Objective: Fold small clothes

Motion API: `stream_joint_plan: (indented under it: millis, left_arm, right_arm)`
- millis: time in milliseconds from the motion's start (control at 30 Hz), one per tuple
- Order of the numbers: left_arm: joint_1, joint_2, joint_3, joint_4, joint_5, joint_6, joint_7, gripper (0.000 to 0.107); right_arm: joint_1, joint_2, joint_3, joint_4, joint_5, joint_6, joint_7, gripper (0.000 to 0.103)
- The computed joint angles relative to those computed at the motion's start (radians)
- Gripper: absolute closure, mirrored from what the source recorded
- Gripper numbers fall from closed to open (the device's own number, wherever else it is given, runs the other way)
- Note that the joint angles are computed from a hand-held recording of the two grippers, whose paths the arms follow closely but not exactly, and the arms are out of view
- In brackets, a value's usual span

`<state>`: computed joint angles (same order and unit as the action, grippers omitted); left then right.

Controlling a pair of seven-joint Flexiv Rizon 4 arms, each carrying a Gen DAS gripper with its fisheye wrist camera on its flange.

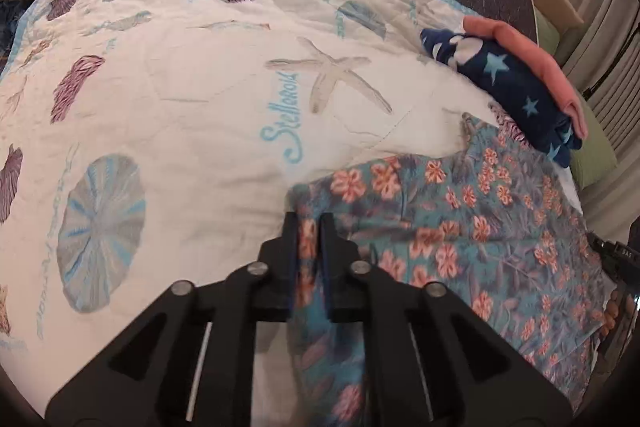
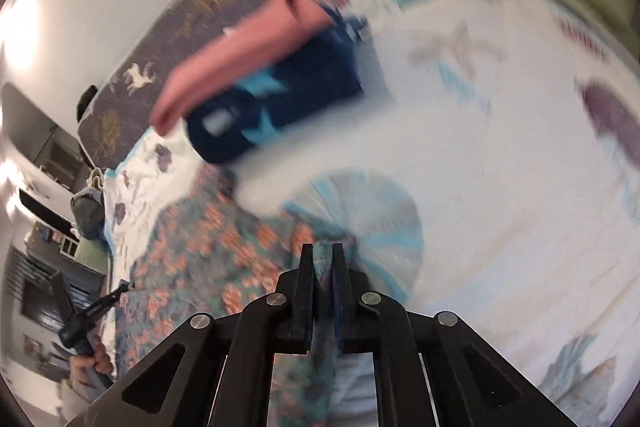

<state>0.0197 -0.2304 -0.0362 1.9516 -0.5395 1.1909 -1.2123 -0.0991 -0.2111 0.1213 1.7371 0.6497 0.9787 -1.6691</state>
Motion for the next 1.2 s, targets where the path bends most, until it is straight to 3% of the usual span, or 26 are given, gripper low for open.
stream_joint_plan:
  millis: [33, 100, 233, 300, 400, 500, 533, 567, 600, 633, 700, 767, 867, 900, 1000, 1033, 1100, 1200]
  left_arm:
    - [0.012, 0.016, -0.01, 0.017, -0.043, -0.003, 0.022, 0.076]
    - [0.022, 0.055, -0.006, 0.048, -0.098, -0.026, 0.042, 0.064]
    - [0.006, 0.163, 0.01, 0.141, -0.234, -0.031, 0.186, 0.055]
    - [-0.024, 0.224, 0.028, 0.205, -0.313, -0.03, 0.259, 0.042]
    - [-0.071, 0.312, 0.067, 0.304, -0.366, -0.047, 0.336, 0.038]
    - [-0.103, 0.361, 0.097, 0.381, -0.364, -0.076, 0.374, 0.037]
    - [-0.102, 0.363, 0.101, 0.397, -0.323, -0.085, 0.354, 0.038]
    - [-0.104, 0.361, 0.094, 0.418, -0.267, -0.044, 0.341, 0.042]
    - [-0.103, 0.374, 0.073, 0.448, -0.208, 0.052, 0.343, 0.058]
    - [-0.12, 0.382, 0.085, 0.462, -0.182, 0.083, 0.344, 0.08]
    - [-0.146, 0.424, 0.126, 0.466, -0.242, -0.004, 0.37, 0.102]
    - [-0.131, 0.461, 0.138, 0.484, -0.195, -0.005, 0.347, 0.102]
    - [-0.109, 0.527, 0.17, 0.512, -0.115, -0.049, 0.317, 0.101]
    - [-0.121, 0.551, 0.187, 0.528, -0.137, -0.066, 0.332, 0.094]
    - [-0.163, 0.636, 0.21, 0.603, -0.206, -0.048, 0.361, 0.049]
    - [-0.181, 0.667, 0.21, 0.633, -0.224, -0.019, 0.369, 0.04]
    - [-0.208, 0.724, 0.22, 0.678, -0.236, -0.006, 0.372, 0.039]
    - [-0.206, 0.79, 0.238, 0.72, -0.211, -0.058, 0.327, 0.039]
  right_arm:
    - [-0.015, 0.011, 0.006, 0.011, 0.039, -0.005, -0.017, 0.089]
    - [-0.043, 0.052, 0.01, 0.036, 0.122, -0.028, -0.073, 0.077]
    - [-0.029, 0.179, -0.02, 0.136, 0.097, -0.065, -0.125, 0.068]
    - [-0.015, 0.253, -0.033, 0.193, 0.097, -0.082, -0.159, 0.055]
    - [0.016, 0.363, -0.036, 0.296, 0.088, -0.095, -0.191, 0.045]
    - [0.049, 0.429, 0.007, 0.407, -0.025, -0.056, -0.131, 0.045]
    - [0.057, 0.434, 0.028, 0.44, -0.07, -0.026, -0.097, 0.045]
    - [0.062, 0.436, 0.045, 0.469, -0.107, 0.029, -0.067, 0.061]
    - [0.059, 0.435, 0.063, 0.496, -0.158, 0.09, -0.022, 0.099]
    - [0.053, 0.425, 0.058, 0.507, -0.17, 0.13, 0.006, 0.098]
    - [0.088, 0.434, -0.024, 0.49, -0.052, 0.104, 0.0, 0.098]
    - [0.121, 0.459, -0.116, 0.48, 0.066, 0.031, -0.047, 0.098]
    - [0.127, 0.527, -0.095, 0.546, -0.014, 0.059, 0.005, 0.092]
    - [0.125, 0.554, -0.085, 0.566, -0.05, 0.055, 0.029, 0.085]
    - [0.161, 0.657, -0.102, 0.622, -0.062, 0.015, 0.032, 0.065]
    - [0.17, 0.702, -0.095, 0.648, -0.07, 0.009, 0.039, 0.063]
    - [0.191, 0.769, -0.092, 0.69, -0.085, -0.006, 0.051, 0.06]
    - [0.217, 0.903, -0.09, 0.768, -0.094, -0.06, 0.092, 0.059]
